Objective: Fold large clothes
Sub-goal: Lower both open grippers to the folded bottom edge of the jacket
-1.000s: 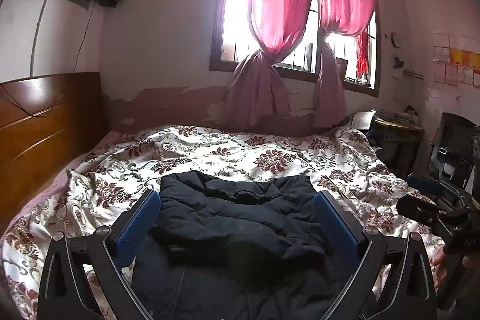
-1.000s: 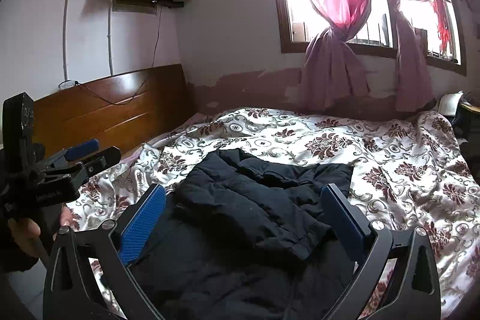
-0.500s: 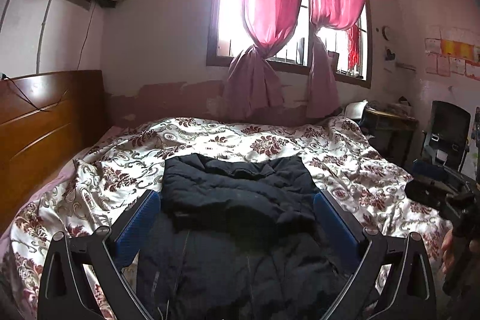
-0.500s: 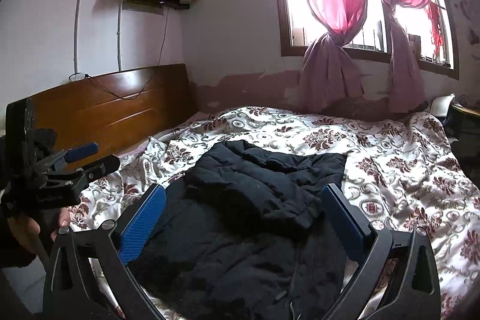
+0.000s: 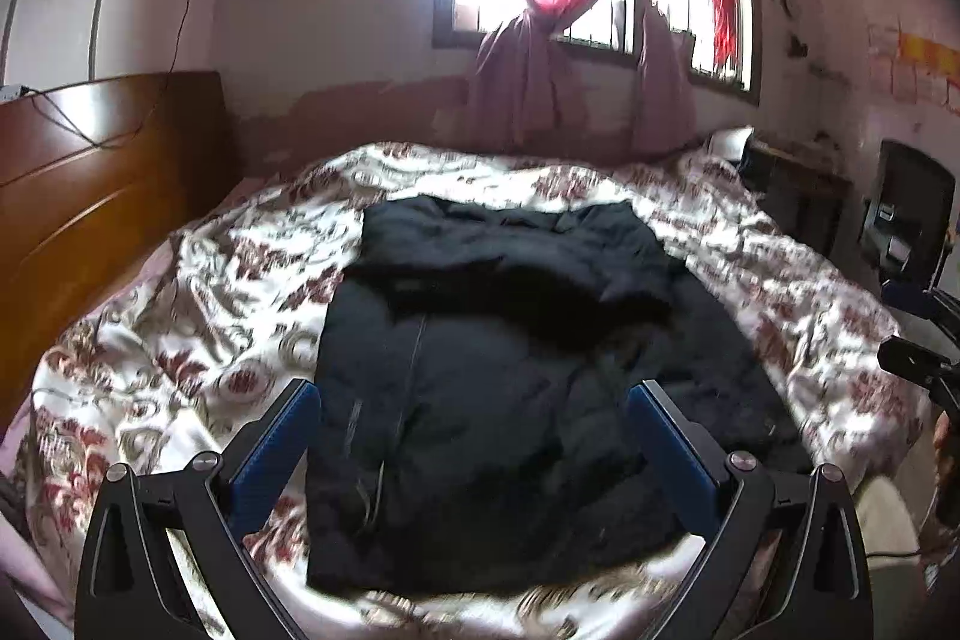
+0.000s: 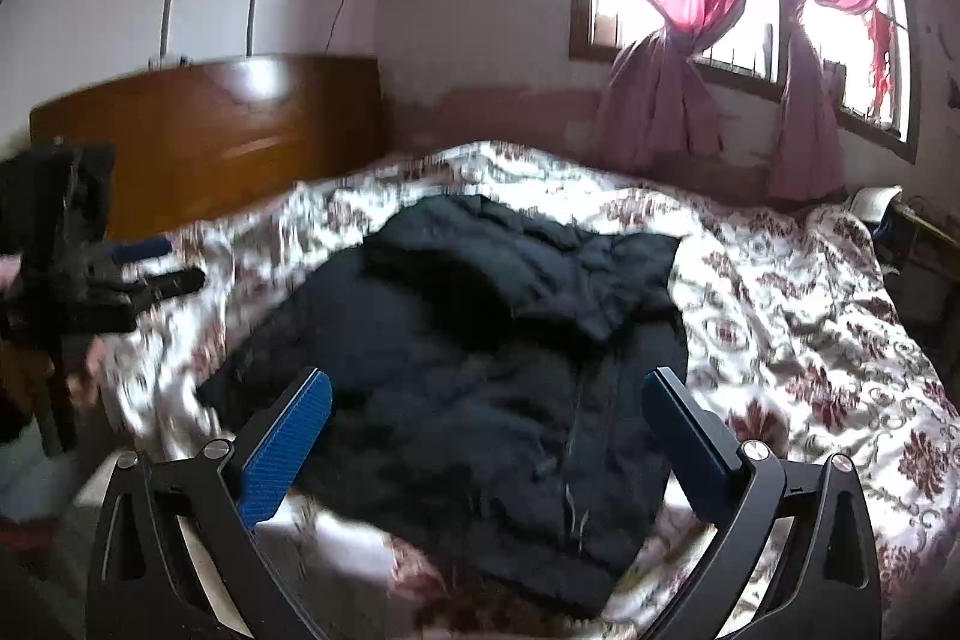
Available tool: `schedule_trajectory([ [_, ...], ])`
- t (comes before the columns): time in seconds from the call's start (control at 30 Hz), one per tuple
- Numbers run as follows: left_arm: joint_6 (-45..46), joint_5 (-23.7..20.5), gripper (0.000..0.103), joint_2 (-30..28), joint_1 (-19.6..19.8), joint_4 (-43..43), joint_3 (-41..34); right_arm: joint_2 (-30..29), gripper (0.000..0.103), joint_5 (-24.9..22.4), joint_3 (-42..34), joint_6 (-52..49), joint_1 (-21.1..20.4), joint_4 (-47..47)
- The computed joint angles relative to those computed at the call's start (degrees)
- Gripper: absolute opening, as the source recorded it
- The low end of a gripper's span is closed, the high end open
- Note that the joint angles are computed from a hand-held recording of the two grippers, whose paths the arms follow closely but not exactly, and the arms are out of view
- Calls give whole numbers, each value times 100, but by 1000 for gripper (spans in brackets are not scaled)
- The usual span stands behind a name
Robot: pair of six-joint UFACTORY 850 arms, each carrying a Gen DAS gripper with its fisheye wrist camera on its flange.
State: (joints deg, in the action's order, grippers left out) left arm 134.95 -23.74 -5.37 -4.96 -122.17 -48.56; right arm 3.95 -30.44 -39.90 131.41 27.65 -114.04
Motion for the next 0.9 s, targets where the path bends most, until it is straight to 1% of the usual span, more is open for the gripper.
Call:
schedule_trajectory([
  [0.07, -9, 22, 103, -54, 45, 160, 37, -58, 102, 106, 37, -14, -2, 56],
  [0.17, -236, 96, 103, -171, 109, 687, 100, -227, 102, 439, 47, 50, -90, 185],
  [0.3, -364, 315, 103, -395, 67, 1151, 119, -550, 102, 865, 25, 202, -210, 168],
  [0.37, -362, 428, 103, -513, 16, 1318, 137, -746, 102, 1069, -11, 80, -258, 271],
  [0.43, -330, 505, 103, -632, -18, 1377, 135, -939, 102, 1198, -78, -341, -265, 672],
  [0.6, -589, 718, 103, -946, -76, 1671, 63, -1329, 102, 1326, -267, -1475, -311, 1778],
  [0.77, -497, 771, 103, -1096, -78, 1675, 56, -1574, 102, 1433, -438, -2221, -406, 2651],
  [0.9, -938, 783, 103, -1215, -49, 2121, -28, -1747, 102, 1407, -544, -2744, -425, 3179],
])
